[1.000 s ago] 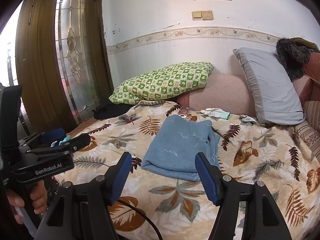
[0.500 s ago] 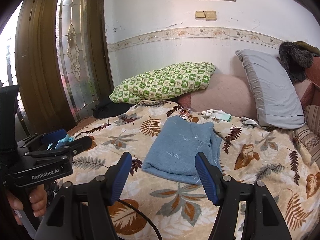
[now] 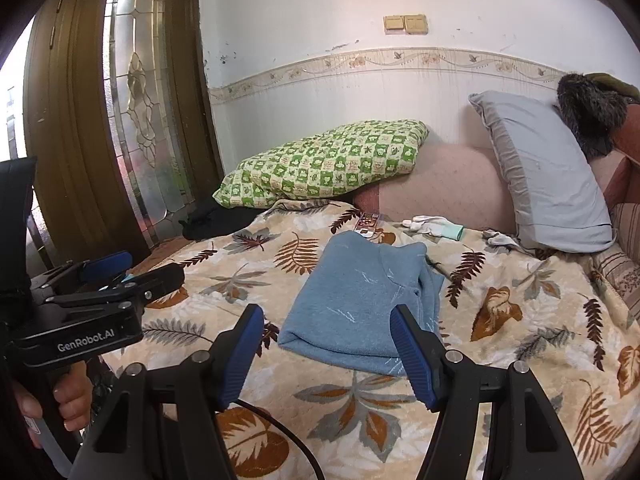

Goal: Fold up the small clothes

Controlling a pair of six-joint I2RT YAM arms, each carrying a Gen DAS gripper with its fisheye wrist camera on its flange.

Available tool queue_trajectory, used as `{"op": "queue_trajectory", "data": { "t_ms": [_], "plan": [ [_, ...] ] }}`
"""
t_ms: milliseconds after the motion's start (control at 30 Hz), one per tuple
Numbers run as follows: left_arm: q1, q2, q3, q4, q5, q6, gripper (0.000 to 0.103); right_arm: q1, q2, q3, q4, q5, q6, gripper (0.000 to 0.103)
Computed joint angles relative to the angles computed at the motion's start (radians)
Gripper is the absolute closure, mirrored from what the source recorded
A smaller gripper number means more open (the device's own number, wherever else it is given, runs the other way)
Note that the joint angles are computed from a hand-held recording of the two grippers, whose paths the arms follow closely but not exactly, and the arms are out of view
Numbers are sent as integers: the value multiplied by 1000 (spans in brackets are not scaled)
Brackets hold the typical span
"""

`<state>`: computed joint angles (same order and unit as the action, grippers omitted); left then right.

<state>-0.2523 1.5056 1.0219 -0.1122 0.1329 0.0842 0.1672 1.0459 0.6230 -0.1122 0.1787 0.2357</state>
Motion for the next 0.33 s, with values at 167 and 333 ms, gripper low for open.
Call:
{"op": "queue_trajectory", "data": {
  "t_ms": [167,333],
  "plan": [
    [-13,73,67,-11,-10,-8,17,-52,84,27,50,-56,-8,34],
    [-13,159,136,-7,2,-11,17,-94,188,67,106,-100,-19,34]
  ]
}}
